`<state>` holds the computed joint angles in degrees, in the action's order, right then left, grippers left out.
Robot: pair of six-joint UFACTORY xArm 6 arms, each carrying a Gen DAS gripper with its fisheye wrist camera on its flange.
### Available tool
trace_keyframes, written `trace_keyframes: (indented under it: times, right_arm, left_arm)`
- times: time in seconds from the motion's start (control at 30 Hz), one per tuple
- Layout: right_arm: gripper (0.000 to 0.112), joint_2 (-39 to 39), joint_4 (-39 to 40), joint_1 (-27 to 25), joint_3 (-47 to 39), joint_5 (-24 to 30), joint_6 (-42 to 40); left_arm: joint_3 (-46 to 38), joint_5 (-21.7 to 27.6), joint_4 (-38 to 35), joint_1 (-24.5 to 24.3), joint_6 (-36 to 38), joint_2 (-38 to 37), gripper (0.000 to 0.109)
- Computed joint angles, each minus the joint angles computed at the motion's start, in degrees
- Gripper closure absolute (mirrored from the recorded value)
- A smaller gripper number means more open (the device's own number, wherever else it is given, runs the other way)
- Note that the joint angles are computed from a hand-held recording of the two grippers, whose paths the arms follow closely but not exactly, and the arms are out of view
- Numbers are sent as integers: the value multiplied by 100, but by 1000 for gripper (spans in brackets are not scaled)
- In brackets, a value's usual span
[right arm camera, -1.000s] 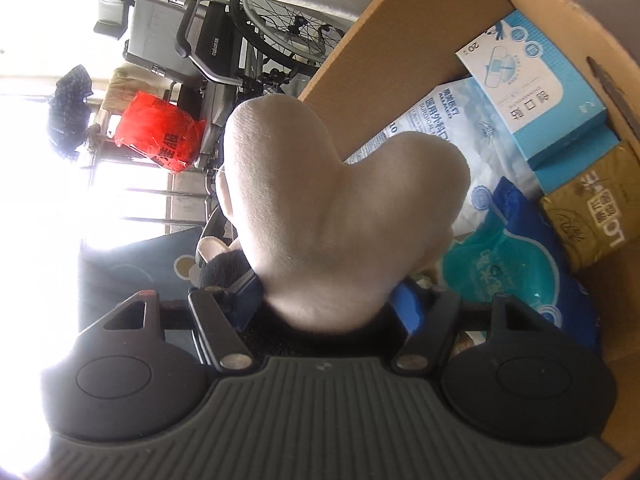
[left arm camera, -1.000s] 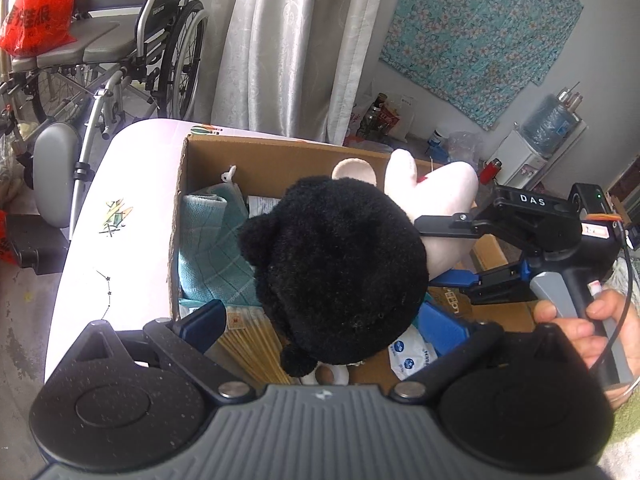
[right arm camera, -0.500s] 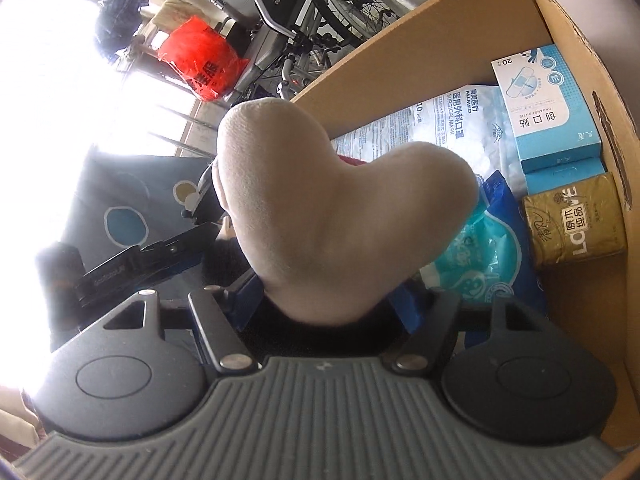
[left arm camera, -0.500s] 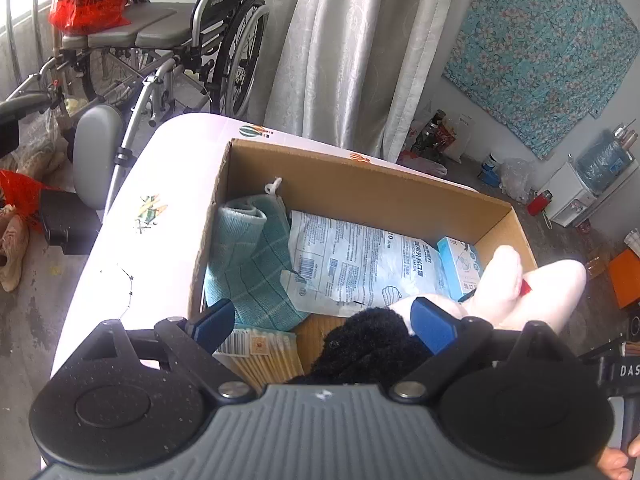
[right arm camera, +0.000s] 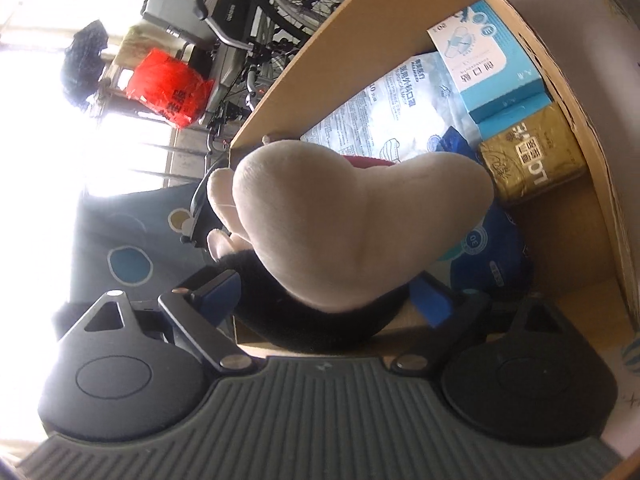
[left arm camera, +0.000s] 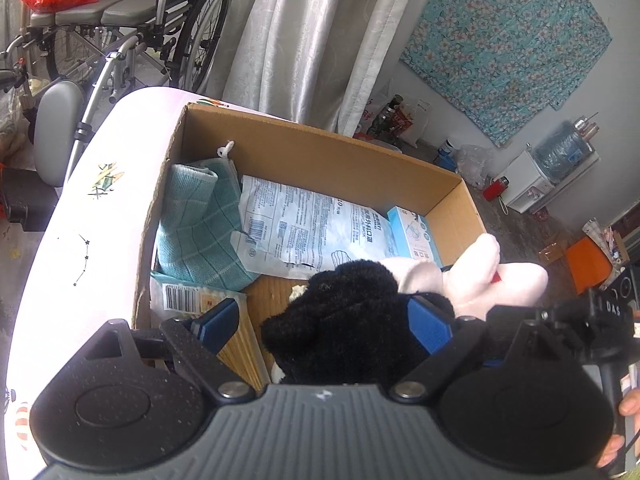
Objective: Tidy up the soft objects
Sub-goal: 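Lower the plush cat into the box with both tools, then press the plush cat down into the box and open both tools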
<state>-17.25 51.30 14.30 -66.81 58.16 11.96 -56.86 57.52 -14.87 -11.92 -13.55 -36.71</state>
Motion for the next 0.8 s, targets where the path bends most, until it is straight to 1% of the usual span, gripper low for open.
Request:
trace_keyframes:
  times: [0.03, 0.13, 0.27, 0.43, 0.53, 0.57, 0.6, 0.7, 0.77, 0.8]
  right_arm:
    - [19, 10, -83, 37, -21, -58, 154]
    - [10, 123, -346, 220, -129, -372, 869]
    - [10, 486, -1068, 477, -476, -557, 1709]
    - [10, 897, -1635, 666, -792, -675, 2321]
    - [10, 1017, -1716, 746, -777, -960, 2282]
    - [13, 1049, -1727, 769, -769, -1047, 2223]
    - [18, 1090, -1728, 782, -771, -1139, 2097]
    - [29, 1168, -1654, 781, -779, -1318, 1867]
    - [32, 1184, -1297, 728, -726, -1455, 1593]
    - [33, 1170, -926, 690, -640, -1594, 1383]
  left_arm:
    - [33, -15, 4, -31, 0, -20, 16]
    - [104, -46, -93, -42, -25, -34, 16]
    - [160, -111, -251, -27, 9, -17, 16]
    - [214, -199, -376, -117, 105, 13, 16]
    - [234, -220, -445, -183, 165, 46, 16]
    - [237, -208, -476, -209, 197, 58, 16]
    - [244, -186, -503, -244, 251, 69, 17]
    - [273, -137, -403, -358, 341, 29, 18]
    - [339, -169, -457, -340, 434, -102, 18]
    - [365, -174, -530, -287, 473, -199, 18]
